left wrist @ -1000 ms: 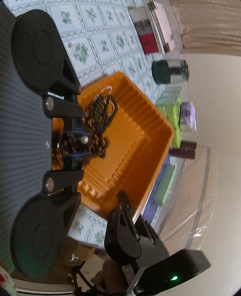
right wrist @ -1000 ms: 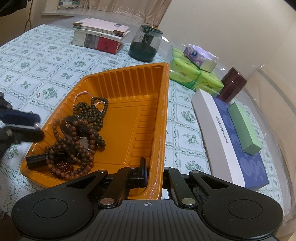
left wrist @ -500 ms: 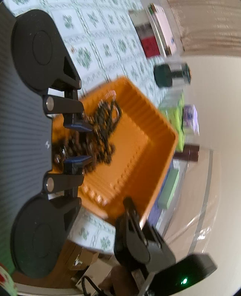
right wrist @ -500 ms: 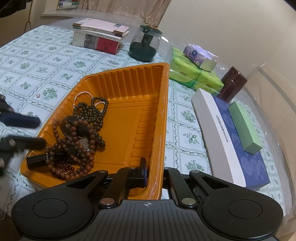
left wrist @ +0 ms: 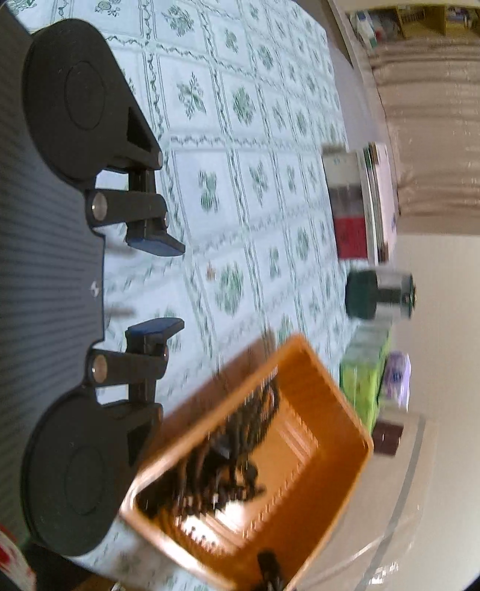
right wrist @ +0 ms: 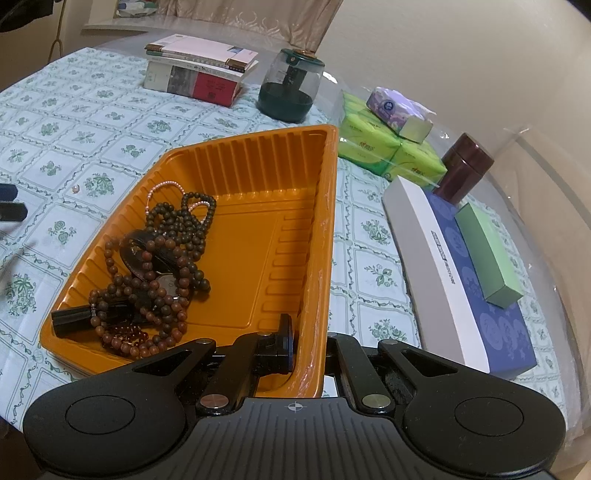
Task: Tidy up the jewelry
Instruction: 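Pinch the second small pearl earring with the left gripper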
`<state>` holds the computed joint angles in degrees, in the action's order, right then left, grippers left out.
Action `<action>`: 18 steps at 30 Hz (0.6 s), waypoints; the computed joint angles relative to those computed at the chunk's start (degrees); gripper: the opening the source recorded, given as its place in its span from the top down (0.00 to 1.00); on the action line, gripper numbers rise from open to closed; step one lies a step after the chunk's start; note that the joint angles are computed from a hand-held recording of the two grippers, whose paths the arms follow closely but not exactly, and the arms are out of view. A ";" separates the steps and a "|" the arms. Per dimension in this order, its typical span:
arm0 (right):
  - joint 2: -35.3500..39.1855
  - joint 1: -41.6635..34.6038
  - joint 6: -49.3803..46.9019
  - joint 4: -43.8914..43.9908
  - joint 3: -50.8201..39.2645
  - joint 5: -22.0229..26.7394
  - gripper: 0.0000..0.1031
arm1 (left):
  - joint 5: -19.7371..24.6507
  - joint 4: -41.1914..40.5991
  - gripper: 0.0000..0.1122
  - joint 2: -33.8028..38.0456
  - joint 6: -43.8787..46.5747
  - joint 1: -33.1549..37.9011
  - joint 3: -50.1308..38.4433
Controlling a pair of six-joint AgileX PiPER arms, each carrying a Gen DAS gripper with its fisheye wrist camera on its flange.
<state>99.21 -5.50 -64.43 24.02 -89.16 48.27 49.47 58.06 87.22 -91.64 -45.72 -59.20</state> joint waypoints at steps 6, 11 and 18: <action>0.02 0.01 0.28 -0.14 -0.05 0.17 0.97 | -4.36 1.94 0.71 3.64 -1.37 5.09 -0.43; 0.38 -0.23 0.39 -0.08 -0.69 0.83 0.97 | -6.38 4.40 0.71 7.99 -1.37 7.63 -3.87; 0.84 -0.50 0.48 -0.06 -1.33 1.40 0.97 | -7.83 5.17 0.72 12.90 1.12 10.01 -7.08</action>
<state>100.05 -6.00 -63.95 23.96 -90.49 49.67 41.64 63.23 100.12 -90.52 -35.72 -66.27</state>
